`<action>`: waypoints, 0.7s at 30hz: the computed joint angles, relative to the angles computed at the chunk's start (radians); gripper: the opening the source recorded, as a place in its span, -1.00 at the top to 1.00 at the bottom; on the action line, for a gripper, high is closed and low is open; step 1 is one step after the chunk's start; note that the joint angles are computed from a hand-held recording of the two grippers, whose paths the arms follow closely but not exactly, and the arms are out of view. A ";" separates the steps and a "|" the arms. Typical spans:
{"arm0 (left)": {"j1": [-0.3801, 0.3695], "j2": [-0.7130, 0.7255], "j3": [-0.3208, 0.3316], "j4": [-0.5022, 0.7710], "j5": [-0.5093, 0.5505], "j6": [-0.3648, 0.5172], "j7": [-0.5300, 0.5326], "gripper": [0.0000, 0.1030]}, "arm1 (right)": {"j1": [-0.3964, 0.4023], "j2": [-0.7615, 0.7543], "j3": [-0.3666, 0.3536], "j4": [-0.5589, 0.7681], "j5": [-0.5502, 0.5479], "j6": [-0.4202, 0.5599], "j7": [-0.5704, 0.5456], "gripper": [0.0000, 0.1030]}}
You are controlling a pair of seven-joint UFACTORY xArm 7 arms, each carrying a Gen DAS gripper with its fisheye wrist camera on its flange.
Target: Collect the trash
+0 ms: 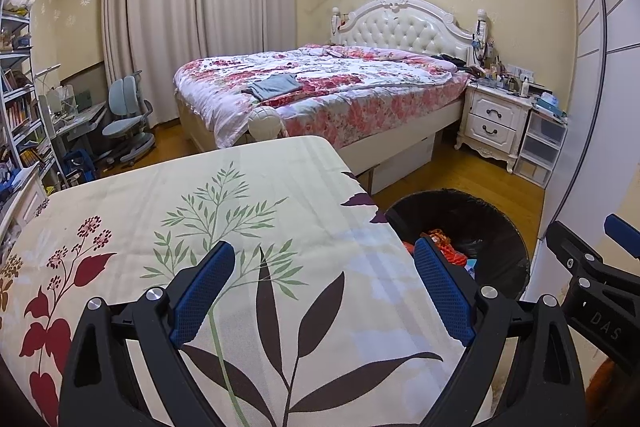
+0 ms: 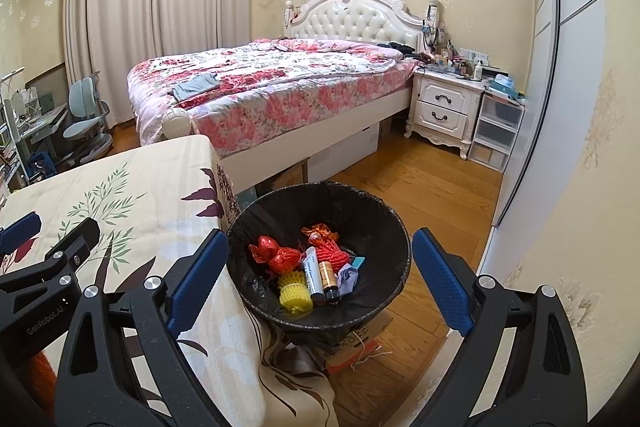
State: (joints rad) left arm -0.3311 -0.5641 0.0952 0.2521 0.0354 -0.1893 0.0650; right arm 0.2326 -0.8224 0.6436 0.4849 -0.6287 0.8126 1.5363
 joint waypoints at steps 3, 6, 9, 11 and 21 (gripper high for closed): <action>0.000 0.001 0.001 0.001 0.001 -0.001 -0.001 -0.76 | 0.001 0.000 -0.001 0.000 -0.002 -0.001 0.001 -0.77; 0.001 0.001 0.000 0.000 0.002 -0.001 -0.002 -0.76 | 0.002 -0.001 -0.004 0.000 -0.002 0.000 -0.001 -0.77; -0.001 0.001 0.003 0.000 0.003 -0.001 -0.003 -0.76 | 0.003 -0.001 -0.003 0.000 -0.003 0.001 0.000 -0.77; 0.002 0.002 0.001 0.000 0.003 -0.004 -0.002 -0.76 | 0.002 0.000 -0.004 0.001 -0.004 0.000 -0.001 -0.77; 0.003 0.000 -0.002 0.000 0.004 -0.001 -0.005 -0.76 | 0.004 0.001 -0.002 -0.001 -0.004 0.001 0.003 -0.77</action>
